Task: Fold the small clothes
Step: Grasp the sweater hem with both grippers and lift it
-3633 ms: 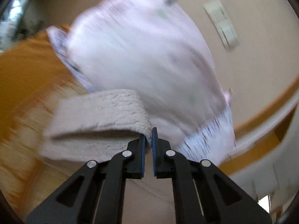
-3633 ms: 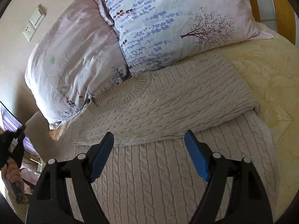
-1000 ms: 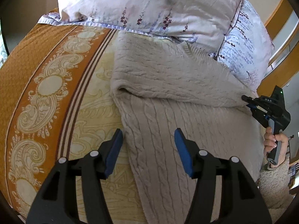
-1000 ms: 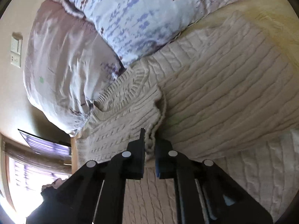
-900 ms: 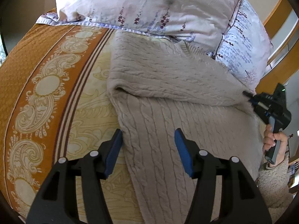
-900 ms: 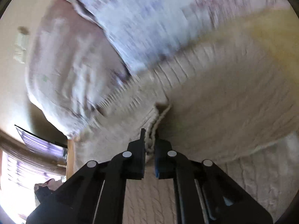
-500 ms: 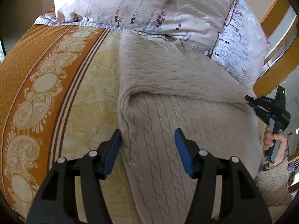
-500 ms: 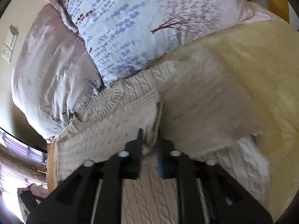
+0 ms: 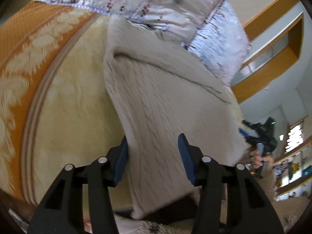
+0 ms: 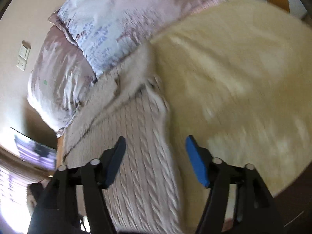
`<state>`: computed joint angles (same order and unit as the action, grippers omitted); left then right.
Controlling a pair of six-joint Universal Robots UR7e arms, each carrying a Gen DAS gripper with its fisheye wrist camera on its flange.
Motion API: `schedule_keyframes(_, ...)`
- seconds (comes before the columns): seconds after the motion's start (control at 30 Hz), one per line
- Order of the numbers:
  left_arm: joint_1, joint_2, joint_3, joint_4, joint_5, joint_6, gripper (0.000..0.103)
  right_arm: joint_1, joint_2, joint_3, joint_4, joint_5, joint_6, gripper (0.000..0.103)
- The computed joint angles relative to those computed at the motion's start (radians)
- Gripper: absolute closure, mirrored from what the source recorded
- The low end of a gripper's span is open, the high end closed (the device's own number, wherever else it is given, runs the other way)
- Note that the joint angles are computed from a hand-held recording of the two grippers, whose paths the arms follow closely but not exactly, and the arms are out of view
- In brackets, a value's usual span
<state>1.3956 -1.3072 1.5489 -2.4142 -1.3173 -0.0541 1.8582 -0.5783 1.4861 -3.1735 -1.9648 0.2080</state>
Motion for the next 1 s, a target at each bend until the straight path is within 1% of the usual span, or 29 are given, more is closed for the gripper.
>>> schedule_keyframes(0.1,-0.008,-0.037,0.07,-0.034,-0.019,0.003,0.054,-0.017,-0.035,0.094,-0.056,0.106,-0.004,0.048)
schedule_keyframes(0.13,-0.01,-0.05,0.093,-0.044,-0.035,0.003,0.056,-0.021,-0.043,0.112,-0.058,0.136,0.002,0.05)
schedule_keyframes(0.17,-0.011,-0.057,0.107,-0.052,-0.041,0.003,0.056,-0.029,-0.056,0.142,-0.057,0.187,0.011,0.053)
schedule_keyframes(0.2,-0.017,-0.07,0.131,-0.068,-0.037,0.003,0.057,-0.034,-0.063,0.159,-0.055,0.216,0.015,0.056)
schedule_keyframes(0.27,-0.021,-0.09,0.163,-0.08,-0.048,0.007,0.06,-0.044,-0.079,0.203,-0.069,0.279,0.017,0.057)
schedule_keyframes(0.33,-0.023,-0.109,0.193,-0.083,-0.064,0.014,0.066,-0.051,-0.096,0.244,-0.08,0.323,0.013,0.059)
schedule_keyframes(0.43,-0.026,-0.132,0.234,-0.084,-0.09,0.028,0.073,-0.054,-0.115,0.302,-0.103,0.354,-0.001,0.064)
schedule_keyframes(0.5,-0.03,-0.136,0.246,-0.063,-0.088,0.032,0.076,-0.057,-0.123,0.327,-0.106,0.364,-0.014,0.066)
schedule_keyframes(0.57,-0.032,-0.137,0.255,-0.056,-0.083,0.033,0.076,-0.052,-0.118,0.331,-0.072,0.334,-0.017,0.067)
schedule_keyframes(0.63,-0.03,-0.13,0.259,-0.051,-0.076,0.028,0.077,-0.057,-0.102,0.325,-0.046,0.325,-0.013,0.069)
schedule_keyframes(0.67,-0.028,-0.127,0.26,-0.052,-0.074,0.025,0.077,-0.058,-0.095,0.322,-0.044,0.325,-0.01,0.073)
schedule_keyframes(0.7,-0.024,-0.121,0.257,-0.05,-0.074,0.018,0.079,-0.061,-0.086,0.317,-0.042,0.328,-0.012,0.08)
schedule_keyframes(0.77,-0.015,-0.113,0.251,-0.044,-0.08,0.003,0.086,-0.058,-0.075,0.308,-0.038,0.317,-0.025,0.092)
schedule_keyframes(0.8,-0.009,-0.106,0.243,-0.036,-0.085,-0.008,0.094,-0.055,-0.073,0.307,-0.039,0.312,-0.031,0.093)
schedule_keyframes(0.83,-0.006,-0.109,0.244,-0.036,-0.09,-0.012,0.095,-0.046,-0.074,0.306,-0.043,0.301,-0.048,0.094)
schedule_keyframes(1.0,-0.022,-0.132,0.245,-0.047,-0.108,0.026,0.097,0.009,-0.09,0.302,-0.084,0.267,-0.154,0.094)
